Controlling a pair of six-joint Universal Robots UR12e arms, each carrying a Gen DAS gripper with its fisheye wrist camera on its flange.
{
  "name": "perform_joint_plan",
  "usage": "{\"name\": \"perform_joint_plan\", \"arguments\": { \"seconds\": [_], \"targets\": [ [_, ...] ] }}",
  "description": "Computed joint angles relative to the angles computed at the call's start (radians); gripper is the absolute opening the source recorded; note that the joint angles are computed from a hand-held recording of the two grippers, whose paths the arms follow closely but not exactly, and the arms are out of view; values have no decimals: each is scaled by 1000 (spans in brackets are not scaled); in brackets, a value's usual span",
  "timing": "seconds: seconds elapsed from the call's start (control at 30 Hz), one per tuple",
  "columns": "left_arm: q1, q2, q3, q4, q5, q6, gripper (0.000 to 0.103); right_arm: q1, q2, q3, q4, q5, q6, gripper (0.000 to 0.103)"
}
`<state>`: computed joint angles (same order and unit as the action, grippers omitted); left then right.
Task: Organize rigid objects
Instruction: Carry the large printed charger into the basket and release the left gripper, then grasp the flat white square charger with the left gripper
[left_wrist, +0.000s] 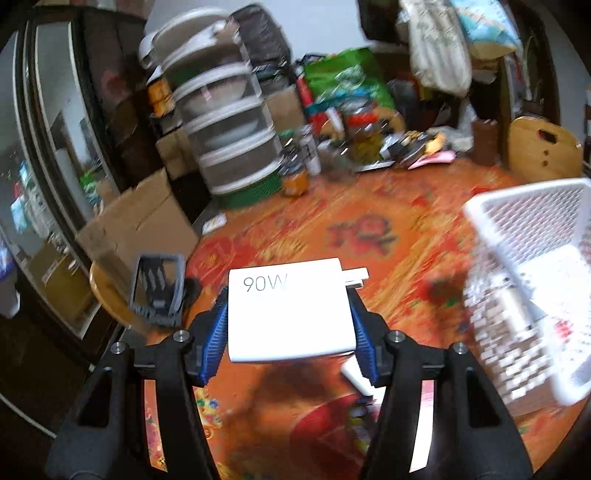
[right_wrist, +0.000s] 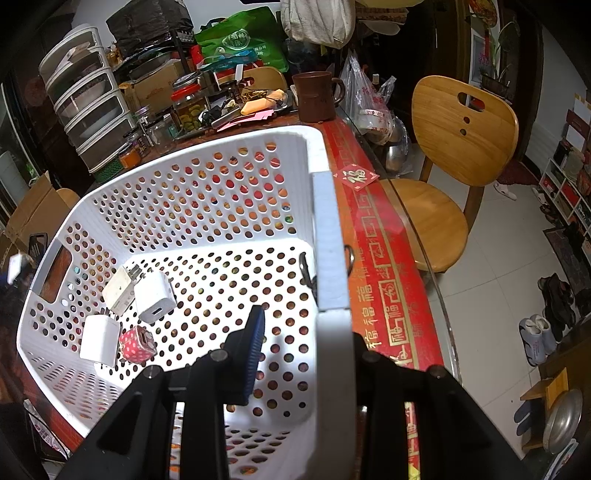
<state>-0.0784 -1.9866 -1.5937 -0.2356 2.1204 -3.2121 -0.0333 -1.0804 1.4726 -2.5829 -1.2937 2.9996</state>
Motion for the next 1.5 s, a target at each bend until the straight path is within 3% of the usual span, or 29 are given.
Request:
{"name": "perform_joint_plan", "arguments": {
  "seconds": [0.13,0.27,0.67,0.83,0.93,1.07,1.23,1.37,1.5],
  "targets": [
    [-27,6,48,-15,-90,18,56,1,0,-2,1,-2,0,33],
    [-69,-30,129,-61,-91,64,56,1,0,-3,1,-1,-1,33],
    [-164,-180,389,-458,-130,194,56,1,1,-3,1,-1,-1,33],
    [-168,-195,399,-508,-129,175,56,2,1,-3,1,-1,-1,33],
    [-167,-195,386,-473,-102,193,60,2,1,-4,2,-2,0,33],
    [-164,-162,322,-312,-79,229,86,2,1,-3,1,-1,-1,34],
    [-144,-83,209,-133,-94,222,94,3,1,-2,0,-1,-3,34],
    [-99,-1,104,31,-75,138,102,3,1,0,-1,-2,-6,34],
    [-19,58,37,-6,-93,-17,102,2,1,1,-3,-1,-8,34]
  ]
}}
